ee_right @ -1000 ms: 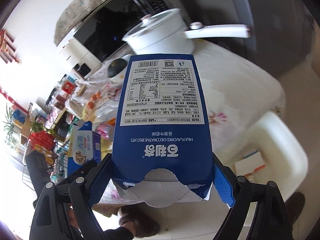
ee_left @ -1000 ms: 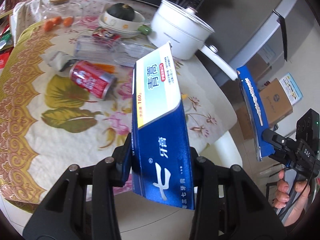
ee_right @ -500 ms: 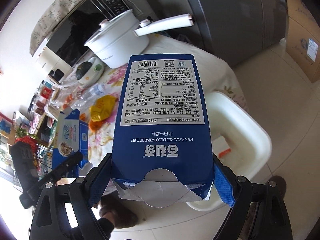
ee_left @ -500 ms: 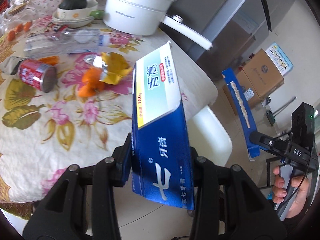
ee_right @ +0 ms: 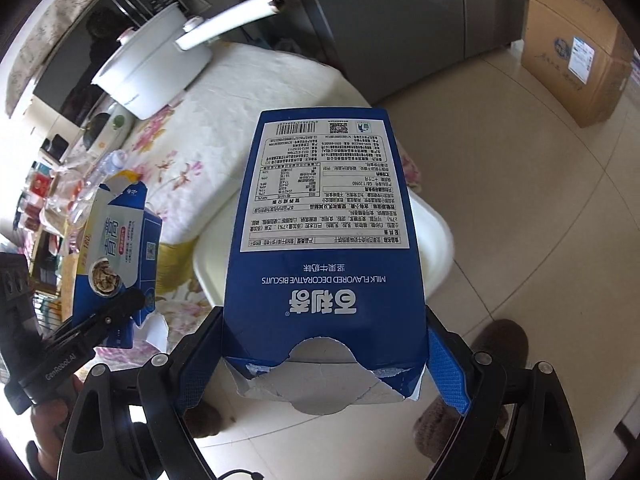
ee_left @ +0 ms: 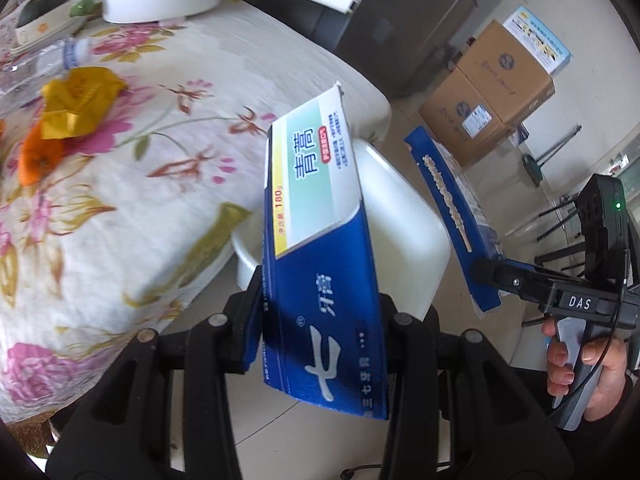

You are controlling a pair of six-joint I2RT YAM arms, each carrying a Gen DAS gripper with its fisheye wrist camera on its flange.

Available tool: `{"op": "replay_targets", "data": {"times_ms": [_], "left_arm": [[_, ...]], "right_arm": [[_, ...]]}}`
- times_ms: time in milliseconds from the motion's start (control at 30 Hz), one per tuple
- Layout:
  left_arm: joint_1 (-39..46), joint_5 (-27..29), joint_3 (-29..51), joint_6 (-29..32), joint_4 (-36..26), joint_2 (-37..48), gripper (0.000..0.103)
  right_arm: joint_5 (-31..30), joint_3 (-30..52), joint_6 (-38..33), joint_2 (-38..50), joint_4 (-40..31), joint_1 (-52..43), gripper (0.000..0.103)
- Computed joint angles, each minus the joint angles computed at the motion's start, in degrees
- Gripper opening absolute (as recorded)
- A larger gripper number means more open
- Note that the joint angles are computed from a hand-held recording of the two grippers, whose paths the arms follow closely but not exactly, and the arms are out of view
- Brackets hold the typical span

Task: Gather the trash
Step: 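Carry both boxes over the white bin and open both tools to drop them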

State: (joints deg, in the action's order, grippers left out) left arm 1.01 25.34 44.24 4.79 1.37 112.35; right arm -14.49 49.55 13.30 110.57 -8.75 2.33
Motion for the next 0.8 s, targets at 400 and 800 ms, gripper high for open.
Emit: {"op": "replay_targets", "data": {"times_ms": [400, 800], "left_arm": [[-6.8, -4.4, 5.7, -5.7, 1.1, 7.0, 0.066], [-4.9, -14.6, 2.4, -2.5, 3.0, 3.7, 0.086]], "right_arm": [[0.2, -0.2, -3.6, 1.2, -0.9, -3.1, 0.092], [0.5, 2.0, -4.4, 3.2, -2.4, -1.9, 0.092]]}}
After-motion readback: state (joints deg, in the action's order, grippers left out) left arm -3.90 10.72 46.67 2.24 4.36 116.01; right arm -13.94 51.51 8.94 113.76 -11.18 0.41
